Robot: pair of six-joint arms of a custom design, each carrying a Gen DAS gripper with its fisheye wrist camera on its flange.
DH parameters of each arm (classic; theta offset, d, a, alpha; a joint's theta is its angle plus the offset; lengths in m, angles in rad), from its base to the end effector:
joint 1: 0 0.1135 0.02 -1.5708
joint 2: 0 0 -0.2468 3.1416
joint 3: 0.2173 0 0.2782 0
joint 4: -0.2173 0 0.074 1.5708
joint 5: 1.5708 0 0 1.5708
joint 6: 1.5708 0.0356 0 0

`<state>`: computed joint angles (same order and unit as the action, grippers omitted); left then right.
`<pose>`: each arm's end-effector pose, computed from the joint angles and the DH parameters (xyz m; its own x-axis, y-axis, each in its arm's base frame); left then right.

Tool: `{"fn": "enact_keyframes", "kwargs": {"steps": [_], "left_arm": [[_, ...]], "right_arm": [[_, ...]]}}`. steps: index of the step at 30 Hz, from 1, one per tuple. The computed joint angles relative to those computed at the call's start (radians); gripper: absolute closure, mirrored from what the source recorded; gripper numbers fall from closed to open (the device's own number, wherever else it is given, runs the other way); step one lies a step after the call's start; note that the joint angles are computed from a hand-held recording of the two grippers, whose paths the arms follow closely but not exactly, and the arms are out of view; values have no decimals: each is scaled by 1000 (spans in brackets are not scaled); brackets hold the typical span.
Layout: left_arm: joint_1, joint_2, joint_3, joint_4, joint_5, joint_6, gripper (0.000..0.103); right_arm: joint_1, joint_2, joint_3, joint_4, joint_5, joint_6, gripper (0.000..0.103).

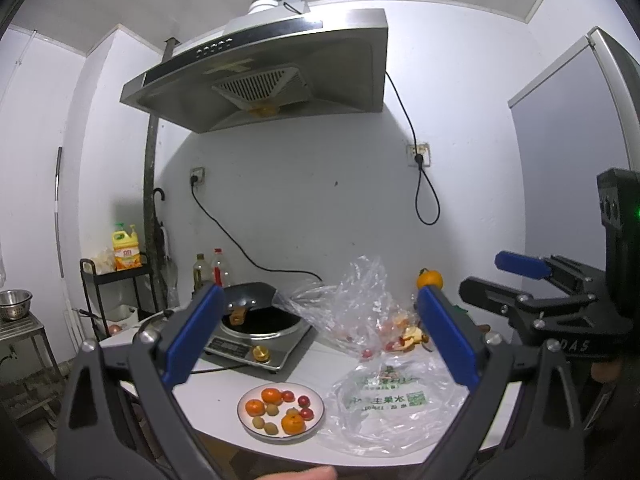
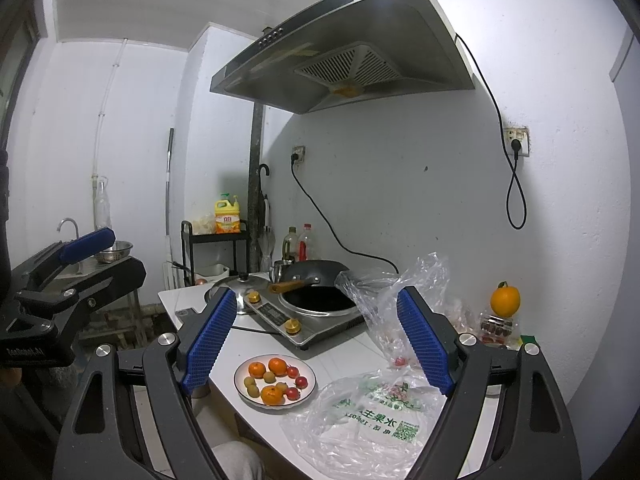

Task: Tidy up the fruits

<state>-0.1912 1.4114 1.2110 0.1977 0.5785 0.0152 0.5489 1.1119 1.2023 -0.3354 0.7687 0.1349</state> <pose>0.3525 -0.0881 0.3616 0.0079 0.0114 -0.9999 0.6959 0.7180 0.0137 0.2453 0.1210 0.3949 -0.1781 0.0044 -0.9840 0.2263 0.9734 -0.0366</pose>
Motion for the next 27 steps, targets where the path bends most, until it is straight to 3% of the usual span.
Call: {"fn": "enact_keyframes", "kwargs": {"steps": [27], "left_arm": [[9, 7, -3, 15, 2, 10, 4]], "right_arm": [[-6, 8, 0, -6, -17, 9, 18]]}}
